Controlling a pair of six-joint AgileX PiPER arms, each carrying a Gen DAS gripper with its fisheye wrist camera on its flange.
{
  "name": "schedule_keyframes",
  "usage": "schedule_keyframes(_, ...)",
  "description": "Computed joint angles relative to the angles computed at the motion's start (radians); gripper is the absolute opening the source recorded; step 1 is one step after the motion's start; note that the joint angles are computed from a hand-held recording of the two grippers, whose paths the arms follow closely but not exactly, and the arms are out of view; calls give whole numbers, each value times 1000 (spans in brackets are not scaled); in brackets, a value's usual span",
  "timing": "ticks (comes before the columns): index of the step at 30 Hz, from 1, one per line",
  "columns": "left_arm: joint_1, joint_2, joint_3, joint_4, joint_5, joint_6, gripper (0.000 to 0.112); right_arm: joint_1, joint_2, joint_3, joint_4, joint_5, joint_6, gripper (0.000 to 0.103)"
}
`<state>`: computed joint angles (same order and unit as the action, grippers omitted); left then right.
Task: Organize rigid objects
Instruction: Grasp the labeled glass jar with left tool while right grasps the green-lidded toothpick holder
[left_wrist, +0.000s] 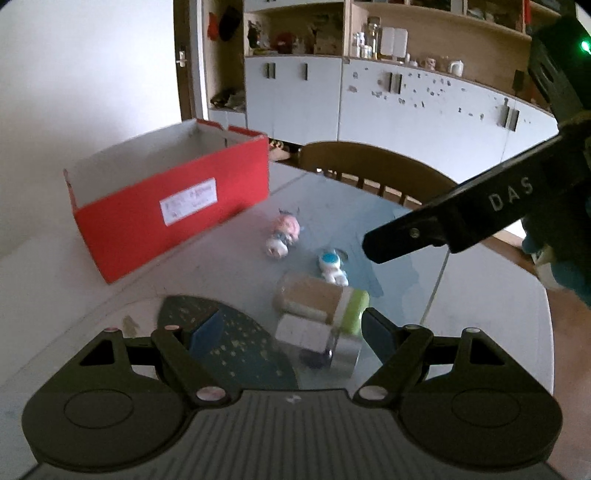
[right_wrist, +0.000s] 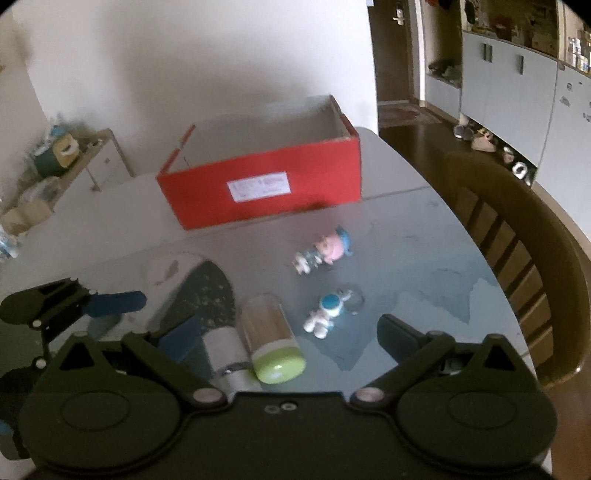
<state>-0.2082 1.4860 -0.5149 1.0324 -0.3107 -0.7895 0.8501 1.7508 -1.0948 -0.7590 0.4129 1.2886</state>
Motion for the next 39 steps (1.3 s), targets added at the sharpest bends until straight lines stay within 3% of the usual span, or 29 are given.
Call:
schedule_keyframes(7, -12, 97, 11, -165, -42, 203, 82, -29, 66, -17, 135, -37, -116, 99)
schedule_keyframes(26, -41, 222, -16, -235, -92, 292, 82, -111, 222, -141, 554, -88, -500, 62)
schedule_keyframes(36, -42, 246, -31, -243, -70, 304, 82, -108, 277, -181, 601, -90, -561, 54)
schedule_keyframes(39, -41, 252, -33, -244, -56, 300, 74, -101, 286, -197, 571, -77, -546, 54)
